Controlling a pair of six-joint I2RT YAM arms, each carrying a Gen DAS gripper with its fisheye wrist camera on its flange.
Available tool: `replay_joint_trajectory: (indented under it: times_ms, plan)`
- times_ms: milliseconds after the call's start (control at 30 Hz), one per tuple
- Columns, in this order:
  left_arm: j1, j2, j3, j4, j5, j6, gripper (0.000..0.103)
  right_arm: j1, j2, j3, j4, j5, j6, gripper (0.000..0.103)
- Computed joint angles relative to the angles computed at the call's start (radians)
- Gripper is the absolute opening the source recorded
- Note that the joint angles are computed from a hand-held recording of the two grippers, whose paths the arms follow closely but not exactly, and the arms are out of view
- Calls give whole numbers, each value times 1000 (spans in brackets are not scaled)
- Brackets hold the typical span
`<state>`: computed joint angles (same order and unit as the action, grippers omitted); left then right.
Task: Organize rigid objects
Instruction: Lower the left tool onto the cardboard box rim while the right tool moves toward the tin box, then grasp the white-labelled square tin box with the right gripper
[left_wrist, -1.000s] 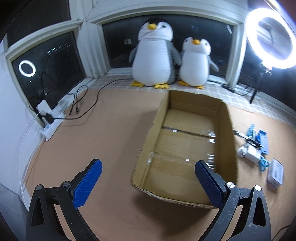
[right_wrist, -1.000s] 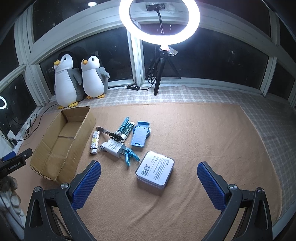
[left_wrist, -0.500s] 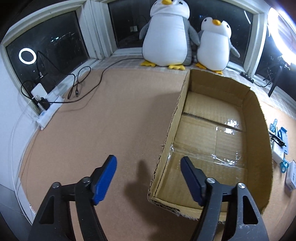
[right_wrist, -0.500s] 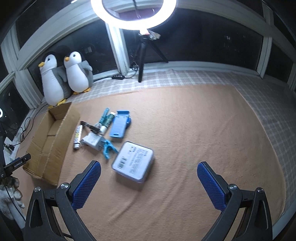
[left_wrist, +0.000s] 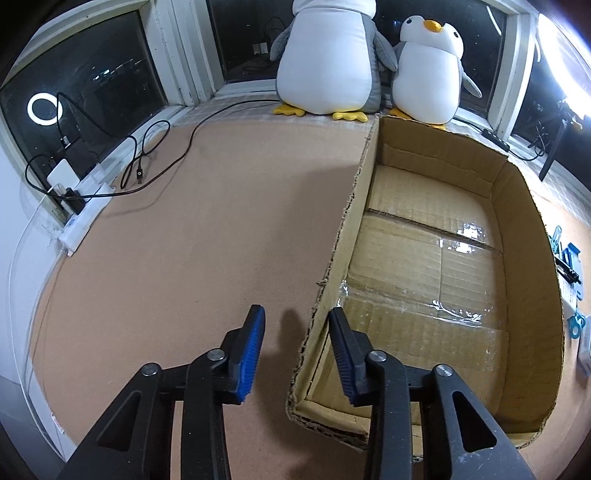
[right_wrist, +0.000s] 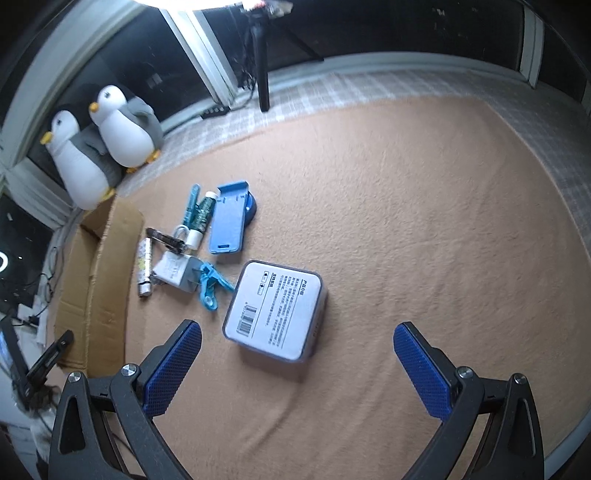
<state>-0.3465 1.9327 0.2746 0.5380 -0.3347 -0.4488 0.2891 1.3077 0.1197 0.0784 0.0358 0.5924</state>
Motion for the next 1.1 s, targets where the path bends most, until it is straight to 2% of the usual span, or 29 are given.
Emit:
replay_joint_trajectory:
  times_ms: [133, 300, 500, 733, 800, 1033, 1100]
  plan:
    - [0, 30, 13, 11, 25, -2, 30, 9, 221, 86, 58, 5, 19, 103]
    - [-2, 62, 12, 44, 40, -8, 27, 16, 357, 151, 77, -4, 39, 103]
    - [6, 100, 11, 83, 55, -1, 25, 56, 441, 226, 38, 31, 48, 103]
    - [7, 121, 16, 103, 62, -1, 23, 49, 520, 283, 31, 24, 32, 102]
    - [2, 119, 19, 97, 58, -7, 23, 49, 548, 298, 32, 21, 23, 95]
    - [-1, 117, 24, 88, 54, -11, 23, 31, 580, 316, 44, -18, -39, 89]
    - [-2, 116, 25, 85, 52, -13, 23, 17, 567, 307, 43, -37, -70, 81]
